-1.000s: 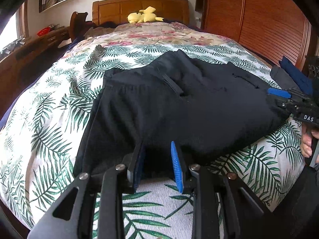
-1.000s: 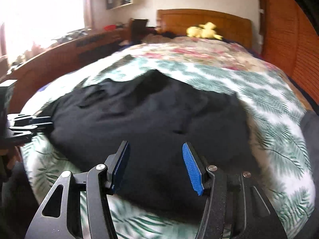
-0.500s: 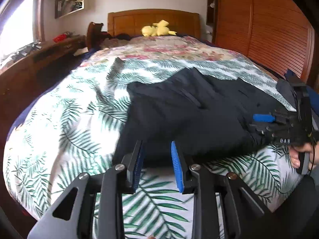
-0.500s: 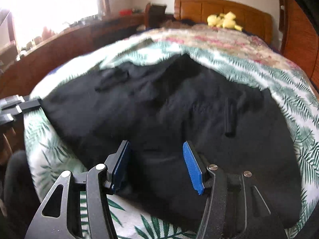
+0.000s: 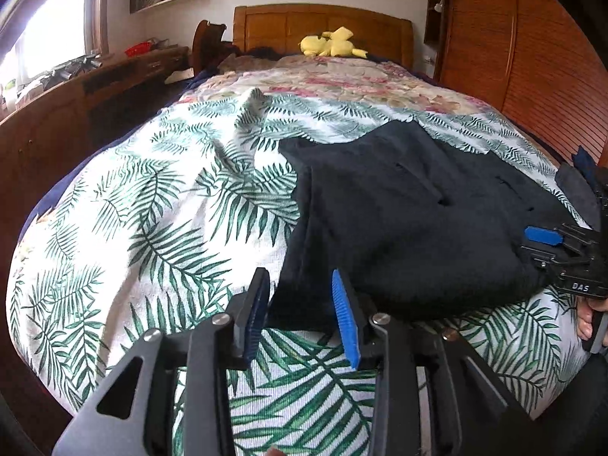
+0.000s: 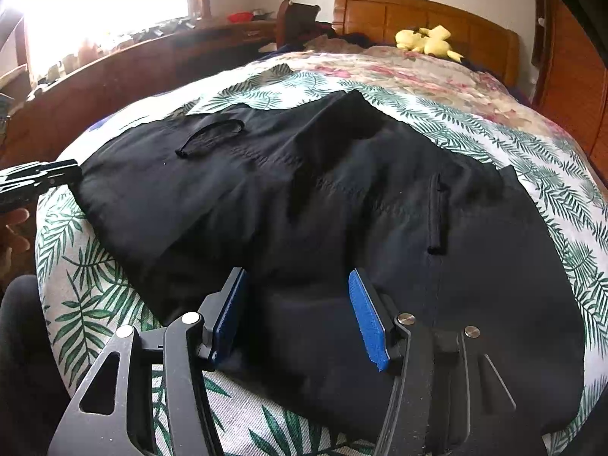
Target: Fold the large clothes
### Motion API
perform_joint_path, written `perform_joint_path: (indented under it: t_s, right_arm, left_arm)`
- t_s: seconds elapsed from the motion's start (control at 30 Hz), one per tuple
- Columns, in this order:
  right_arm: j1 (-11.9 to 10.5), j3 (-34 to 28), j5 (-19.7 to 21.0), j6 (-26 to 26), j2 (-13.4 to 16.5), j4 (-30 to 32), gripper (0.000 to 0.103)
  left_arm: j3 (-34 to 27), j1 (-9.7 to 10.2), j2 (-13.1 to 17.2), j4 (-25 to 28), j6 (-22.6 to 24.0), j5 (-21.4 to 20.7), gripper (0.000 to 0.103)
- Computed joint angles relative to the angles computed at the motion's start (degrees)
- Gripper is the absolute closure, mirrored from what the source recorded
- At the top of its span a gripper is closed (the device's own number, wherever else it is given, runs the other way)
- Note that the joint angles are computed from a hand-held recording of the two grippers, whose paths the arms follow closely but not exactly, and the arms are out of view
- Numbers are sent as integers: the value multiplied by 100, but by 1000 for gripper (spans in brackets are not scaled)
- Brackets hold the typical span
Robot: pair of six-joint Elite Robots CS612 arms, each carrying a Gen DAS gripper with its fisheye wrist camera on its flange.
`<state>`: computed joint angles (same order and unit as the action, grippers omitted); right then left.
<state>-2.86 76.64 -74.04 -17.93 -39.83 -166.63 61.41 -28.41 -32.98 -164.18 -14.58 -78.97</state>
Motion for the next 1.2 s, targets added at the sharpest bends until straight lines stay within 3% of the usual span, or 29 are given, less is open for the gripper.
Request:
perform_joint_path:
  t_s: [0.3, 0.63, 0.93, 1.07, 1.13, 1.2]
  right_arm:
    - [3, 3, -2, -21, 1, -15, 47]
    - [4, 5, -1, -21, -1, -19, 47]
    - [6, 2, -16, -34, -5, -36, 47]
    - [3, 1, -28, -45, -10, -56, 46]
    - [6, 25, -47, -57, -21, -97, 46]
    - [-5, 69, -27, -83, -43, -149, 46]
  left_arm:
    - [-168, 22, 118, 409, -127, -28, 63]
    - [-103, -13, 108, 457, -145, 126, 59]
    - [-8, 23, 31, 512, -416, -146, 60]
    - [-16, 98, 22, 473, -629, -555, 78]
    - [8, 84, -11, 372, -573, -541, 91]
    - [46, 26, -60, 211, -425, -344, 96]
